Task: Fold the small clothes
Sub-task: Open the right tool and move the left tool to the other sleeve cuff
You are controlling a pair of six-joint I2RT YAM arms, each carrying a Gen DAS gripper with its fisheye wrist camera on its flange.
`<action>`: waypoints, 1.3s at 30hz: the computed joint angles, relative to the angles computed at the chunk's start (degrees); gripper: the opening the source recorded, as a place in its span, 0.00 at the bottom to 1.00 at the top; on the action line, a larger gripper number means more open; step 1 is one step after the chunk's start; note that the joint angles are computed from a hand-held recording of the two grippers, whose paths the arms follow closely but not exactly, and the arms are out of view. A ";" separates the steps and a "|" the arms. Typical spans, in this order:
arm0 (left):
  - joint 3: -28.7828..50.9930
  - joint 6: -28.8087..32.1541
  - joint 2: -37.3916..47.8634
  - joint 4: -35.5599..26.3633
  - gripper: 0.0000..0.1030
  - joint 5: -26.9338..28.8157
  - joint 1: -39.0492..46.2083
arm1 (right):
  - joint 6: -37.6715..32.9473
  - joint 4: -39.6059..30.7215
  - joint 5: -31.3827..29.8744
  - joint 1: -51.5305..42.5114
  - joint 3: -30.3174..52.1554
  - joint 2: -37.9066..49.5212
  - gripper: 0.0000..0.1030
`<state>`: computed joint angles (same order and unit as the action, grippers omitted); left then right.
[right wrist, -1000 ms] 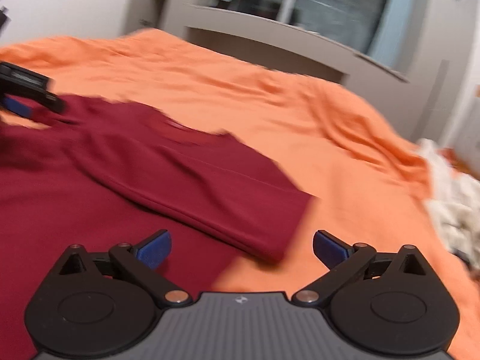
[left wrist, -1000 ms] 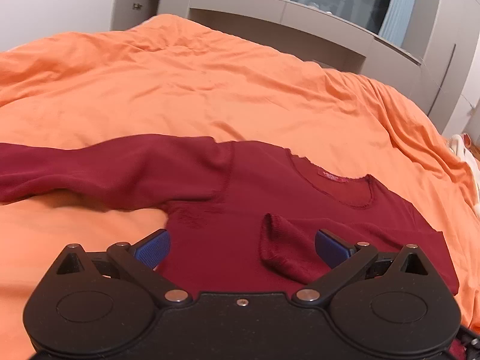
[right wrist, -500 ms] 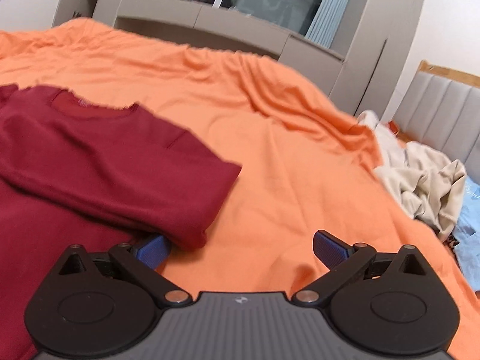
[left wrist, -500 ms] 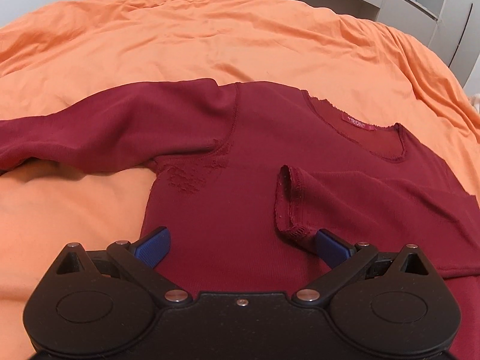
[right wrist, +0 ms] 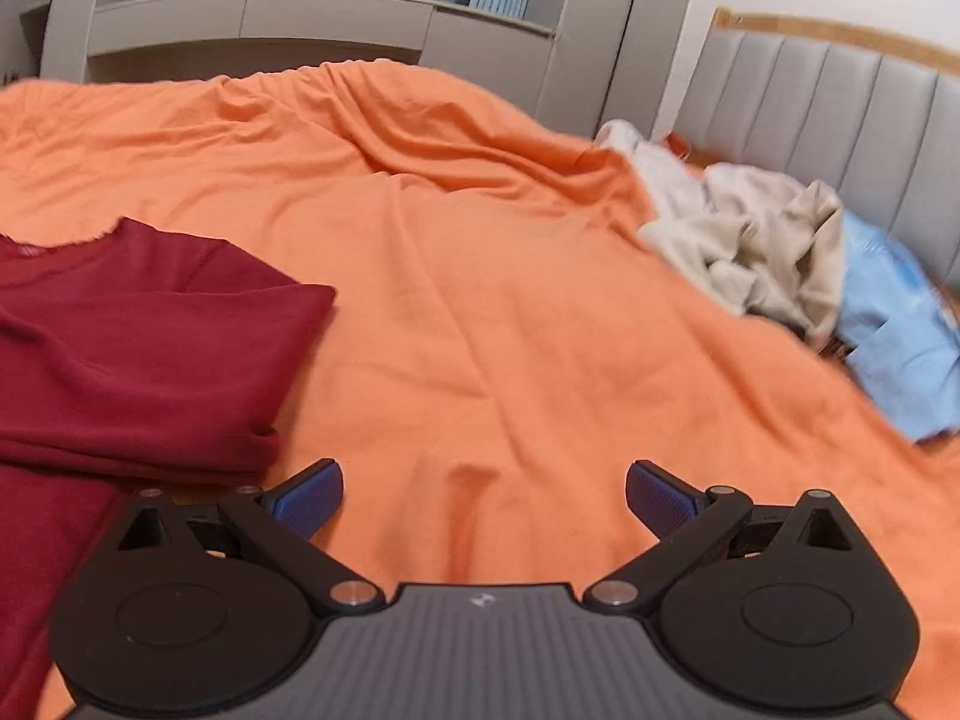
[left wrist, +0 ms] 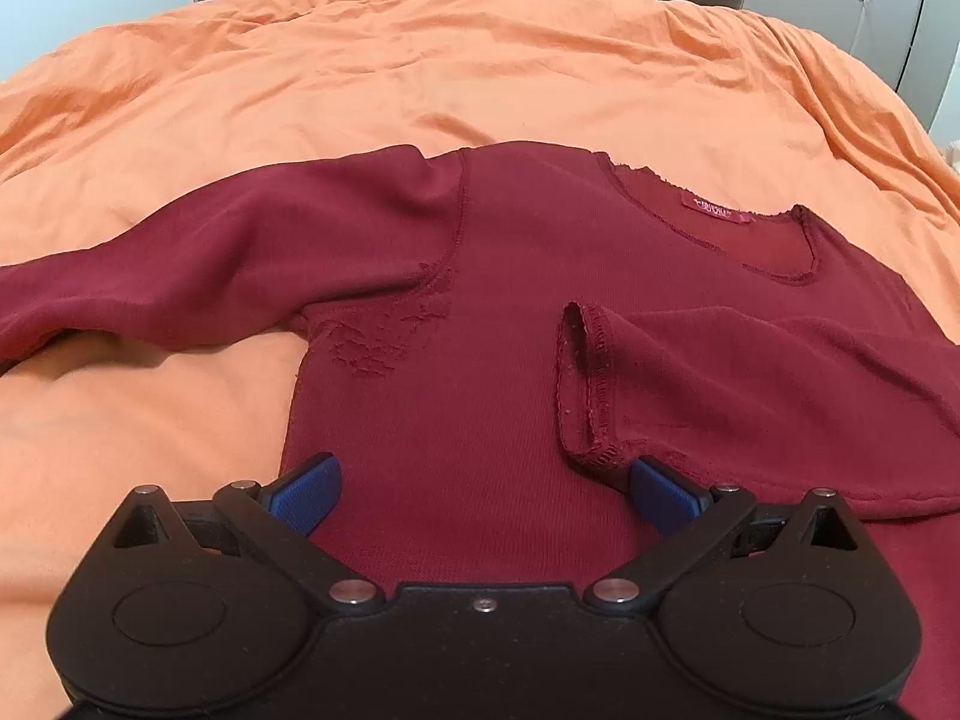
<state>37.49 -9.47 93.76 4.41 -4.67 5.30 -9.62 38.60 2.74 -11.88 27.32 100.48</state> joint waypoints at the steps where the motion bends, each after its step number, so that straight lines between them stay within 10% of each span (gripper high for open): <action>1: 0.01 0.08 -0.04 -0.10 0.99 -0.16 -0.09 | -0.38 0.34 0.08 0.24 -0.51 -0.46 1.00; 13: -2.91 -1.16 -10.51 -3.79 0.99 9.63 7.75 | 2.58 -9.71 -9.30 -3.53 -2.65 -12.12 1.00; 24: -5.47 1.56 -22.85 -5.11 0.99 14.85 40.09 | 3.19 -5.40 -30.68 -4.96 -9.42 -22.87 1.00; 28: -3.29 -0.74 -19.16 -4.01 0.99 20.16 52.24 | 2.46 -4.33 -39.87 -3.64 -11.33 -25.11 1.00; 39: -1.24 -18.78 -0.77 15.82 0.99 38.84 65.02 | -4.87 -0.90 -34.55 5.00 -16.07 -27.18 1.00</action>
<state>36.25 -28.25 92.99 20.23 34.17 70.32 -14.49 37.70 -31.81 -6.88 11.25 73.30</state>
